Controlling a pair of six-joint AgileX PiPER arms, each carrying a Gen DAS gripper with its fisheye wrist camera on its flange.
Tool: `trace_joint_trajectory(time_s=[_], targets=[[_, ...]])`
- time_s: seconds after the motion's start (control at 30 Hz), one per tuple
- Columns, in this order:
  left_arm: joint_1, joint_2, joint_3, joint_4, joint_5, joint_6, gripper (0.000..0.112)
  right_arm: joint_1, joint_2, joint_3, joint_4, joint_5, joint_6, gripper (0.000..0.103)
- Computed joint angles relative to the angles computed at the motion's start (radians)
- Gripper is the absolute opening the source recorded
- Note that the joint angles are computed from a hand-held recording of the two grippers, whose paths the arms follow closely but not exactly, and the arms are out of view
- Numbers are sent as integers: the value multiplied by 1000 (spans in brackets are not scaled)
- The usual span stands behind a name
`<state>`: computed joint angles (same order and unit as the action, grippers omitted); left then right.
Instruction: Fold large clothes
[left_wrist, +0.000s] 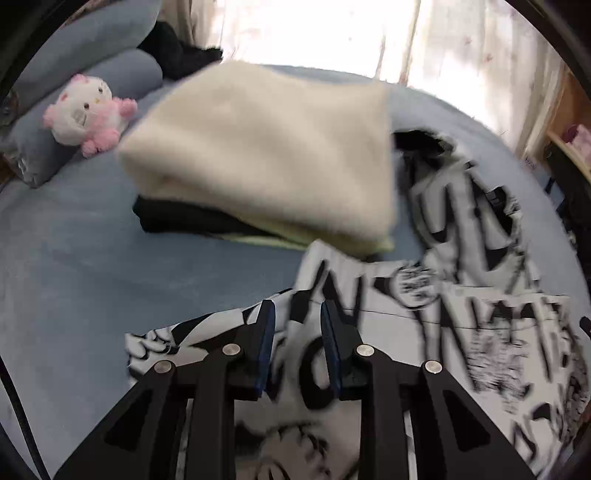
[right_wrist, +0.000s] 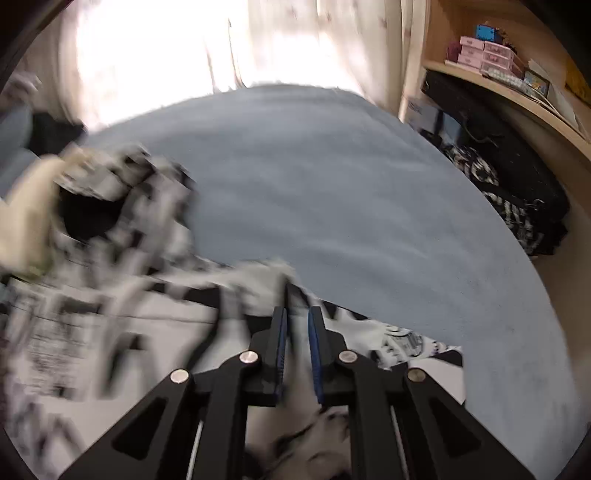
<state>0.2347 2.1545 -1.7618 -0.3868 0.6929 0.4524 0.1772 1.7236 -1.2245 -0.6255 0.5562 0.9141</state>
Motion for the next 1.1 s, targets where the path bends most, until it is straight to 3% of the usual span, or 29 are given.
trace_joint_trajectory(time_s=[0.1, 0.27, 0.33, 0.43, 0.5, 0.57, 0.7, 0.77, 0.83, 0.87, 0.93, 1.0, 1.1], targets=[[-7, -106, 127, -116, -6, 138, 23, 68, -38, -10, 83, -25, -42, 12], [-120, -192, 276, -152, -8, 180, 22, 201, 106, -156, 284, -44, -168, 12], [-179, -207, 350, -116, -77, 154, 22, 237, 175, -213, 309, -26, -188, 12], [-222, -145, 347, 11, -111, 50, 22, 240, 254, -262, 306, 21, -199, 10], [-205, -115, 340, -16, -116, 87, 21, 199, 234, -205, 325, -35, -239, 2], [-167, -98, 318, -83, -87, 161, 16, 153, 192, -119, 282, -97, -215, 0], [-87, -66, 257, -109, -39, 206, 14, 49, 138, -23, -1, 14, 5, 0], [-46, -53, 239, -117, -31, 220, 13, -77, 103, 49, 51, -30, -59, 0], [-3, -27, 196, -151, 30, 230, 9, -182, 35, 156, 237, -181, -148, 0], [12, -19, 178, -160, 56, 227, 9, -210, 22, 174, 322, -210, -229, 0], [30, -23, 160, -144, 84, 202, 9, -202, 2, 157, 371, -158, -276, 2], [39, -66, 196, -114, 72, 186, 10, -155, -21, 148, 319, -99, -203, 4], [78, -173, 307, -138, 65, 238, 15, -69, -104, 214, 347, -145, -171, 4]])
